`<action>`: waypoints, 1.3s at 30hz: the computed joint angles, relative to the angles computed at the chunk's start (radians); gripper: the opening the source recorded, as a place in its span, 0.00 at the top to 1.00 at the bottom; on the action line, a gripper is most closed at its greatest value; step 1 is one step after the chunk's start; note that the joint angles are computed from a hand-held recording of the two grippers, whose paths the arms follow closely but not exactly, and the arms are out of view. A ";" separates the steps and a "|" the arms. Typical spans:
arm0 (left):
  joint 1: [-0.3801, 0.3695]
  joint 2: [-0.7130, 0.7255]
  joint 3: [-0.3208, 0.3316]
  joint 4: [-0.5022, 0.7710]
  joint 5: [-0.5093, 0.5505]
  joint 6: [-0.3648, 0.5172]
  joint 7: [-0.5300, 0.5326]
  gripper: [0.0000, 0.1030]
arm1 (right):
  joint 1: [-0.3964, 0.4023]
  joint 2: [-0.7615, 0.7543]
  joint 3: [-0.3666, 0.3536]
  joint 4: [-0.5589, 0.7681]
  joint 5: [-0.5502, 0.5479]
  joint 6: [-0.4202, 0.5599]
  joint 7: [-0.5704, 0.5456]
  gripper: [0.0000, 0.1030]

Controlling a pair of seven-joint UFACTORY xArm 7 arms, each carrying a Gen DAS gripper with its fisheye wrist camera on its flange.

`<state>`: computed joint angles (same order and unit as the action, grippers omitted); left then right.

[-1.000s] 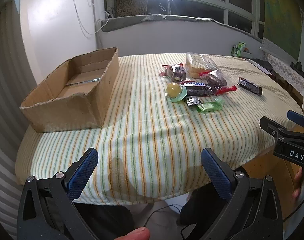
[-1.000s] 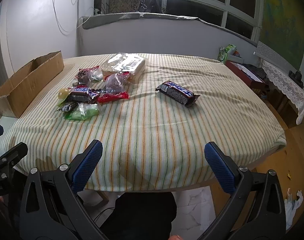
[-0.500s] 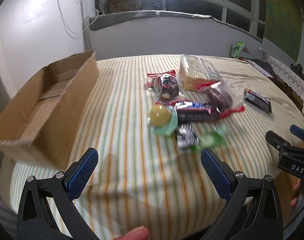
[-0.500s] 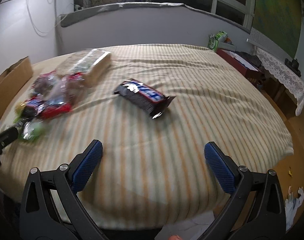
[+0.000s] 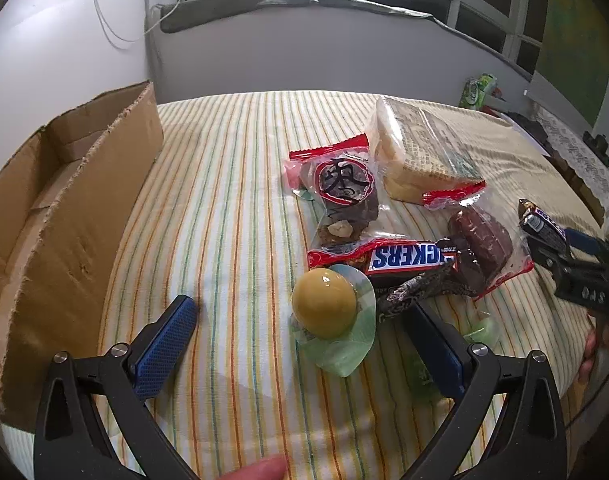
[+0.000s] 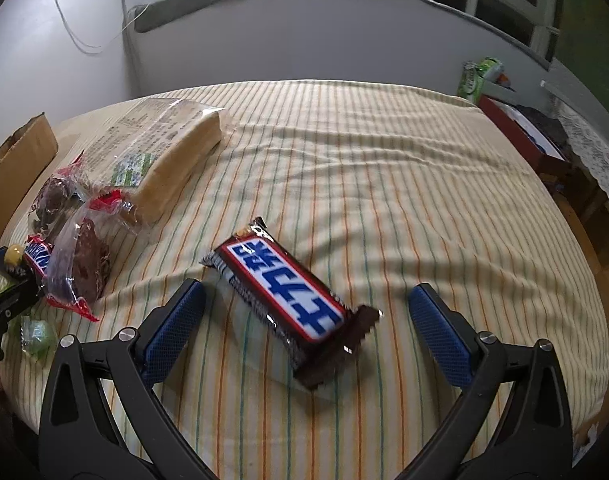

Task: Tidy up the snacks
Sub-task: 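Grasp the blue-wrapped bar with the right tool while the left tool grasps the black packet, then lift and carry the blue bar and black packet toward the cardboard box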

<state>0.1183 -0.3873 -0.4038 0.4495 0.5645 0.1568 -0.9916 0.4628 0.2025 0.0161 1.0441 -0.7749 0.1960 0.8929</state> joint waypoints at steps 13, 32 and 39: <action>-0.075 -0.037 0.069 -0.047 -0.099 -0.041 0.154 0.02 | 0.036 -0.020 -0.082 -0.029 -0.301 -0.107 0.284 0.26; -0.091 -0.098 0.001 -0.059 -0.166 0.021 0.195 0.76 | -0.014 -0.017 -0.033 -0.018 -0.402 -0.106 0.361 0.36; -0.144 -0.135 0.054 -0.093 -0.216 -0.003 0.206 0.78 | -0.030 -0.025 -0.024 -0.006 -0.623 -0.122 0.582 0.68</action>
<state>-0.0254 -0.5220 -0.3501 0.3565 0.3490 0.1536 -0.7857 0.4323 0.1777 -0.0079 1.0385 -1.3977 0.0735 1.4744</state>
